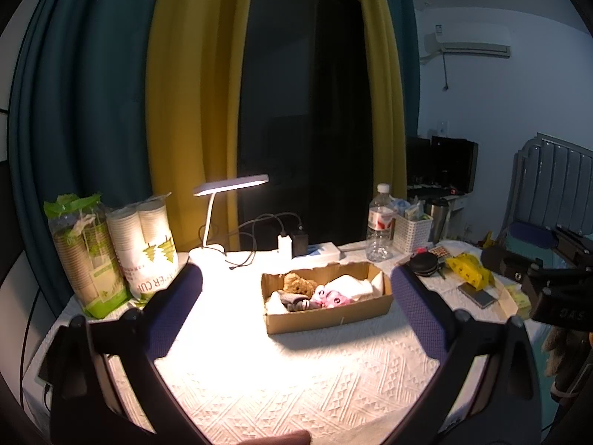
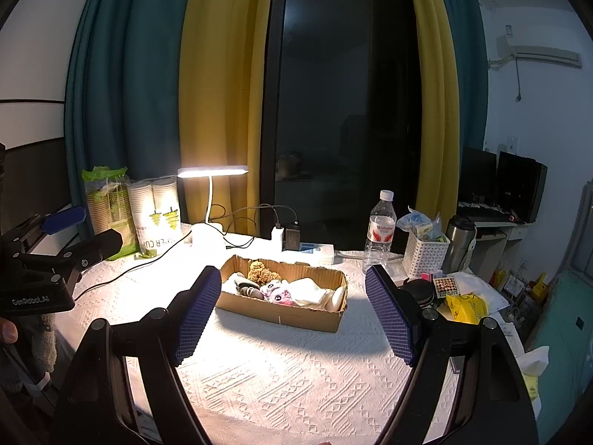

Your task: Organize soft objects

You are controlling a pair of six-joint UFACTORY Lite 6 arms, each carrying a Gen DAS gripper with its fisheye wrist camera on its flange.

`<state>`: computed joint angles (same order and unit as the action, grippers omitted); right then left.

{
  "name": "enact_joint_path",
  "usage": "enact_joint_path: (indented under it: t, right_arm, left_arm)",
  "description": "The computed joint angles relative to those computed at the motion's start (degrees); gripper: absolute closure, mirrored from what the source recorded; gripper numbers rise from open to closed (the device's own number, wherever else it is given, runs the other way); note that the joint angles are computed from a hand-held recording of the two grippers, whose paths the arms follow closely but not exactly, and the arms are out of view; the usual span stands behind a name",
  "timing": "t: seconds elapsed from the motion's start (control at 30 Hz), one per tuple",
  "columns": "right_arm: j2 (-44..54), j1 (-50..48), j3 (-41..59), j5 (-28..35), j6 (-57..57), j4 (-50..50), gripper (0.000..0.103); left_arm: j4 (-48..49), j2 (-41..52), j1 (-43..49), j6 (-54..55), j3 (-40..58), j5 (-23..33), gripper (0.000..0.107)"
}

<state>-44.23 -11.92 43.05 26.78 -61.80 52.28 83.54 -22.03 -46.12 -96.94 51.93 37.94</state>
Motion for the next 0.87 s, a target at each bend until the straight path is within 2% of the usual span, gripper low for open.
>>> enact_joint_path:
  t: [0.63, 0.87]
  right_arm:
    - [1.8, 1.0, -0.9, -2.1, -1.7, 1.0, 0.020]
    - [6.6, 3.4, 1.1, -5.2, -1.7, 1.0, 0.020]
  left_arm:
    - [0.6, 1.7, -0.1, -1.5, 0.3, -0.3, 0.005]
    - [2.5, 5.7, 4.8, -3.2, 2.5, -6.4, 0.005]
